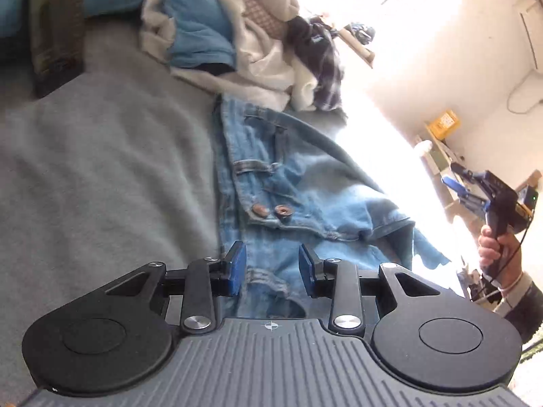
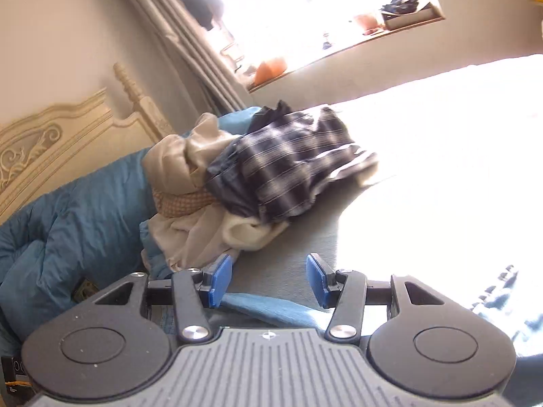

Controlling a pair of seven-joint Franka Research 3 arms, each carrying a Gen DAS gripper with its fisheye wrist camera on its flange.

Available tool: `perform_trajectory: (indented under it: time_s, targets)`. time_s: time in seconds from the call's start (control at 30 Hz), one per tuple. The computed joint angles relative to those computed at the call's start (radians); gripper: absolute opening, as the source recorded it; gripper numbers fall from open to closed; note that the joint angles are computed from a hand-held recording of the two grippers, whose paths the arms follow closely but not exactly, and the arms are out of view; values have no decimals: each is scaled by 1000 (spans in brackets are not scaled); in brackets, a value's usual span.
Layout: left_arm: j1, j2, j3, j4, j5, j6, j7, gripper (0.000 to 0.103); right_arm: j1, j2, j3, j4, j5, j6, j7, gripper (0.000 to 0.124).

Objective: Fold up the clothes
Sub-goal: 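Open the right gripper off the waistband, then open the left gripper, then grasp the jeans leg hem with the right gripper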

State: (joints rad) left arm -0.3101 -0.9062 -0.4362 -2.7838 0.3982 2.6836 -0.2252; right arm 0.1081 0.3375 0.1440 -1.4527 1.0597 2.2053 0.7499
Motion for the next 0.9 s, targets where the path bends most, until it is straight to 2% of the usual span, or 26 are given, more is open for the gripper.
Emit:
perform_trajectory:
  time_s: [0.03,0.1,0.2,0.33,0.43,0.63,0.83,0.9]
  targets:
    - [25,56,12,24,22,55,25,34,-18,-23,-15,-31,7,9,17,52]
    - [94,210,8,113,65,114,80,34,-44,-67,-43,-96,20,39,44,52]
    - [211,386,-50,243,151,122,83,34,-63,-104,-78,-159,15,89,99,52]
    - [332,546,-129,379,355,85,-7,34,-74,-110,-118,-188,-65,158,234,52]
    - [328,608,-130,417,419,22,-43,34,-81,-88,-134,-176,-147,193,354,52]
    - [285,595,-94,371,519,43,-194,34,-101,26,-152,-66,-302,208,616,52]
    - [224,596,-29,358,583,58,-253,35,-103,154,-165,80,-465,200,886,53]
    - [202,602,-7,360,602,56,-260,35,-113,211,-162,155,-507,167,940,55]
